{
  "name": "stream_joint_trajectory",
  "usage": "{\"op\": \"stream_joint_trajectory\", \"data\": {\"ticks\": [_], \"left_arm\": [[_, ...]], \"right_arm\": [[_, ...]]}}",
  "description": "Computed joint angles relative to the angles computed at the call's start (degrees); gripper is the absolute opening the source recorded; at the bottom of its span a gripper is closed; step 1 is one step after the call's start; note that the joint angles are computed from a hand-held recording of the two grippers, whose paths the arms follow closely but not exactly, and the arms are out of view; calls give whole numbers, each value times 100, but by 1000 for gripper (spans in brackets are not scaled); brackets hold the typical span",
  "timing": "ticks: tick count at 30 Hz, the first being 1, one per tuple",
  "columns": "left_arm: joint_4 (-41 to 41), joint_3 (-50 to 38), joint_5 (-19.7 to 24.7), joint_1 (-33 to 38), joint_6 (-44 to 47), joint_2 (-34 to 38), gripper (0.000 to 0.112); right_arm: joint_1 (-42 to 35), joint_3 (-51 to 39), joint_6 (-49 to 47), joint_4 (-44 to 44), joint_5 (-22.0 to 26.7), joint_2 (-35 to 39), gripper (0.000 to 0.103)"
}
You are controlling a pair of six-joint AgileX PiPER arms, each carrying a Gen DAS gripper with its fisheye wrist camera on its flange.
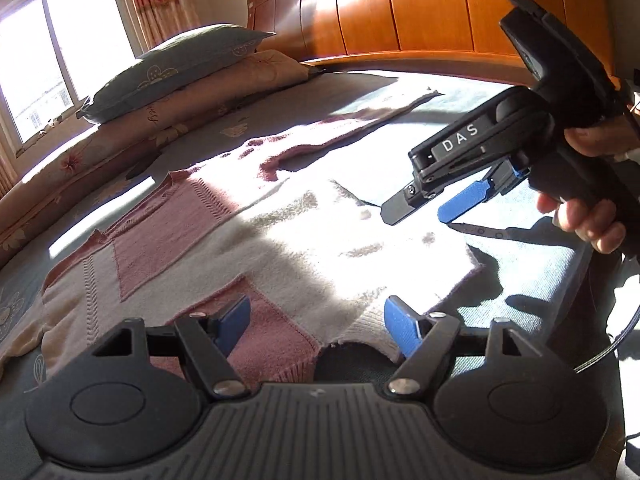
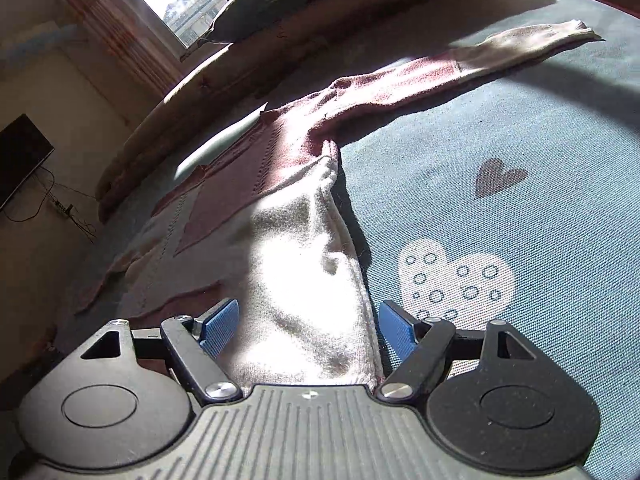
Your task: Fold clothes
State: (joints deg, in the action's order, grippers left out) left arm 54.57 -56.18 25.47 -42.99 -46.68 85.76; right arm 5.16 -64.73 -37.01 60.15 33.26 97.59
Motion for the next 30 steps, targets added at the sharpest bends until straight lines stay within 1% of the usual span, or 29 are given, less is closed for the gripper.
{"op": "stream_joint_trajectory", "data": {"ticks": [1,2,3,6,7,8,10,11,14,17,18,20,23,24,25,28,29,30], "left_arm": [[195,-37,-128,-79,-34,155,75],[420,-53,-222,-132,-153,278,75],[658,-79,-309,-185,-308,423,75],[723,-172,-432,-279,-371,685,75],[635,-184,-494,-288,-264,727,75],[731,-175,-539,-316,-328,769,75],[1426,-117,-520,-426,-860,846,75],[1711,-122,-488,-461,-1055,902,75],[2095,-215,-448,-508,-1266,1081,75],[2435,-280,-473,-549,-1460,1220,75],[2784,-265,-412,-589,-1730,1263,75],[3622,-222,-142,-698,-2328,1376,75],[4262,-215,259,-778,-2644,1515,75],[4382,-212,293,-747,-2746,1502,75],[4429,-219,284,-700,-2791,1474,75],[4126,-313,-37,-424,-2642,1295,75],[4010,-367,-124,-325,-2564,1268,75],[3847,-429,-237,-212,-2444,1242,75]], "right_arm": [[2,-86,394,-397,118,49,81],[-32,-121,581,-564,243,65,81],[-104,-93,555,-502,353,51,82],[-365,30,236,39,642,109,84],[-483,79,59,383,771,162,85],[-605,93,-83,709,997,249,88],[-817,44,-215,1203,1565,495,88],[-858,36,-239,1324,1710,561,88],[-845,45,-281,1404,1817,564,88],[-1048,146,-675,2032,2414,674,88],[-1097,179,-800,2183,2555,678,88],[-1107,236,-954,2272,2569,591,88],[-1059,258,-1031,2224,2460,492,88],[-1044,264,-1045,2207,2425,464,88],[-1022,280,-1074,2182,2352,416,88],[-1009,515,-1488,2269,1966,75,88],[-994,634,-1714,2376,1797,-66,88],[-963,850,-2168,2647,1516,-286,88]]}}
